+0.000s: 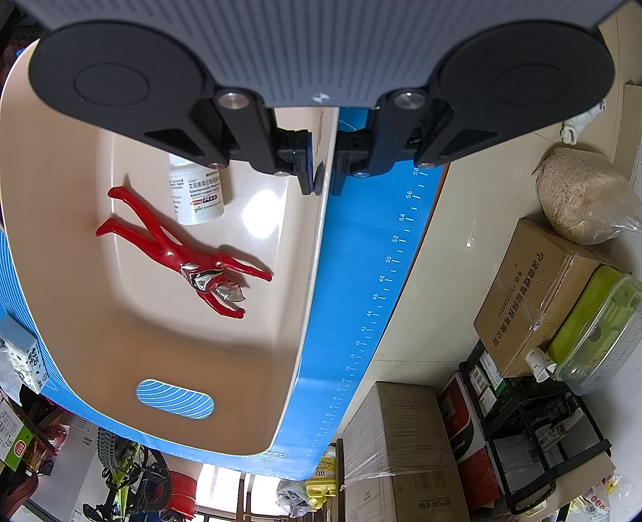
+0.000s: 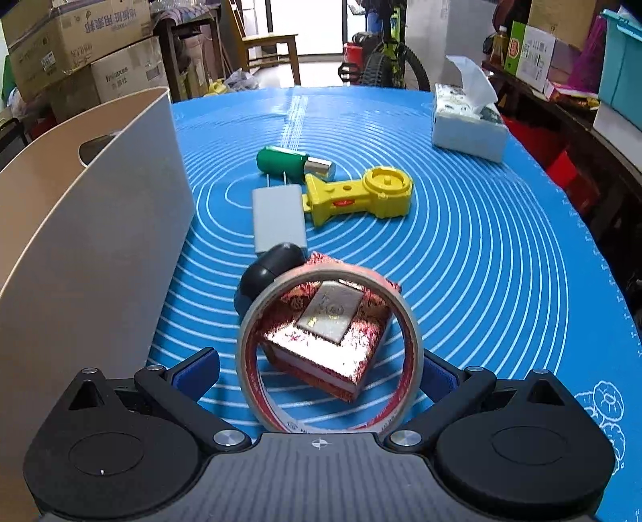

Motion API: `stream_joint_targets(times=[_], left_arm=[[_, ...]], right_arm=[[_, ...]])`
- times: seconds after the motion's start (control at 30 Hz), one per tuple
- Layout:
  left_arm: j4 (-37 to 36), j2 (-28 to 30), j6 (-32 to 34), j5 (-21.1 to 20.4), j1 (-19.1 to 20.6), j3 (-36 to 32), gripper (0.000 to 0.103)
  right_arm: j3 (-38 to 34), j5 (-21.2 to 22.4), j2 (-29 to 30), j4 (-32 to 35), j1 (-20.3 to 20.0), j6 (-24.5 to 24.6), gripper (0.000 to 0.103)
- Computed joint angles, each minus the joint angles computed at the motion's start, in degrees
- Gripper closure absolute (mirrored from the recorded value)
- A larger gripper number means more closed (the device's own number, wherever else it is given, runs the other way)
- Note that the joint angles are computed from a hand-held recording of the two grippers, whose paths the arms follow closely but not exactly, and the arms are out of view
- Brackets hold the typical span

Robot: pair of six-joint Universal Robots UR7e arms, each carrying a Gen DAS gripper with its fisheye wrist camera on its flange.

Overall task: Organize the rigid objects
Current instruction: 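Move the right gripper to the tape roll and grasp its rim, then lift the tape roll into the beige bin and release it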

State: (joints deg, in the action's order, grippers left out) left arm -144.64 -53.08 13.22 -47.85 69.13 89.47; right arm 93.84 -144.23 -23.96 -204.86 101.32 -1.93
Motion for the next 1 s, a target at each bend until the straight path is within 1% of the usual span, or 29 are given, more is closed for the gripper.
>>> stream_joint_targets(times=[0.1,0.23,0.33,0.4,0.6,0.7,0.83,1.0], left_arm=[[-0.01,0.0,0.02,0.0,0.0,0.0,0.093],[-0.01,0.0,0.04,0.02,0.0,0.0,0.093],[-0.02,0.0,0.04,0.03,0.02,-0.01,0.093],[-0.02,-0.01,0.03,-0.01,0.03,0.0,0.093],[-0.02,-0.01,-0.01,-0.01,0.01,0.02,0.093],[0.03,-0.04,-0.15,-0.1,0.06,-0.02,0.093],[0.32,-0.11,-0.06,-0.35,0.19,-0.13,0.093],[1.31,0.18,-0.97,0.41,-0.21,-0.48,0.093]], right_arm=[[-0.36,0.01,0.37,-0.96,0.03,-1.03,0.004],[-0.33,-0.24,0.35,-0.97,-0.03,-1.54,0.019],[0.87,0.84,-0.6,-0.3,-0.13,0.07,0.019],[1.17,0.13,-0.56,-1.13,0.28,-0.26,0.019],[3.37,-0.04,-2.06,-3.99,1.58,-0.11,0.019],[3.61,-0.54,-2.58,-6.97,2.58,-1.42,0.019],[2.67,-1.44,-2.49,-11.94,4.33,-4.34,0.019],[0.56,-1.14,-2.46,-14.64,6.34,-7.24,0.019]])
